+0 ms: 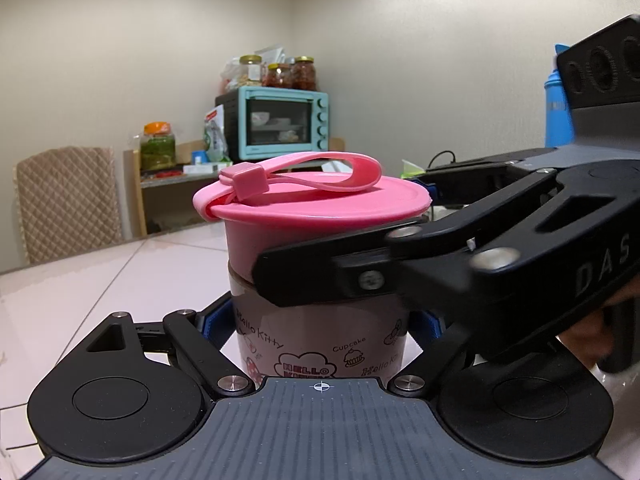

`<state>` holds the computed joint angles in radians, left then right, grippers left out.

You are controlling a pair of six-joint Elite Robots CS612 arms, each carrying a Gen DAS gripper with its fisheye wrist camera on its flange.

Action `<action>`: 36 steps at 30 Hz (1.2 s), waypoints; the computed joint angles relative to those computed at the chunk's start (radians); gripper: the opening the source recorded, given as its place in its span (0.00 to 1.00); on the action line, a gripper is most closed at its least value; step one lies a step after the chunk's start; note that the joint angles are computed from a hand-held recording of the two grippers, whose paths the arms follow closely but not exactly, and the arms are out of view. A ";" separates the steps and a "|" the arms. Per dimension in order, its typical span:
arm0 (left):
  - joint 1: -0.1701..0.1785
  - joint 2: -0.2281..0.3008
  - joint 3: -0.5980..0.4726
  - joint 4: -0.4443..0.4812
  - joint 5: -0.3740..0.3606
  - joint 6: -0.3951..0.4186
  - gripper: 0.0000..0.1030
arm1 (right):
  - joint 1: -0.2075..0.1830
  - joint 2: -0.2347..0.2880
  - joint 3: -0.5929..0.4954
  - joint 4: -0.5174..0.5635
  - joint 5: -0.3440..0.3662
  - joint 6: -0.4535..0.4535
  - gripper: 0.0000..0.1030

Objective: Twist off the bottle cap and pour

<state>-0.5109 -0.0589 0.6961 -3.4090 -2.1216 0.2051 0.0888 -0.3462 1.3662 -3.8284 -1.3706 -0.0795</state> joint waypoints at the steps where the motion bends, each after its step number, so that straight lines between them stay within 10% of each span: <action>1: 0.000 0.000 0.000 0.000 0.000 0.000 0.87 | -0.013 -0.002 0.001 0.008 0.048 -0.021 0.83; 9: 0.000 0.002 -0.005 0.003 0.000 0.001 0.87 | -0.084 -0.010 -0.014 0.106 0.350 -0.170 0.83; 14: 0.000 0.002 -0.006 0.005 0.001 0.001 0.87 | -0.087 -0.016 -0.009 0.116 0.371 -0.178 0.83; 36: 0.002 0.005 -0.014 0.011 -0.002 0.002 0.87 | 0.039 -0.025 0.050 -0.069 -0.143 0.034 0.92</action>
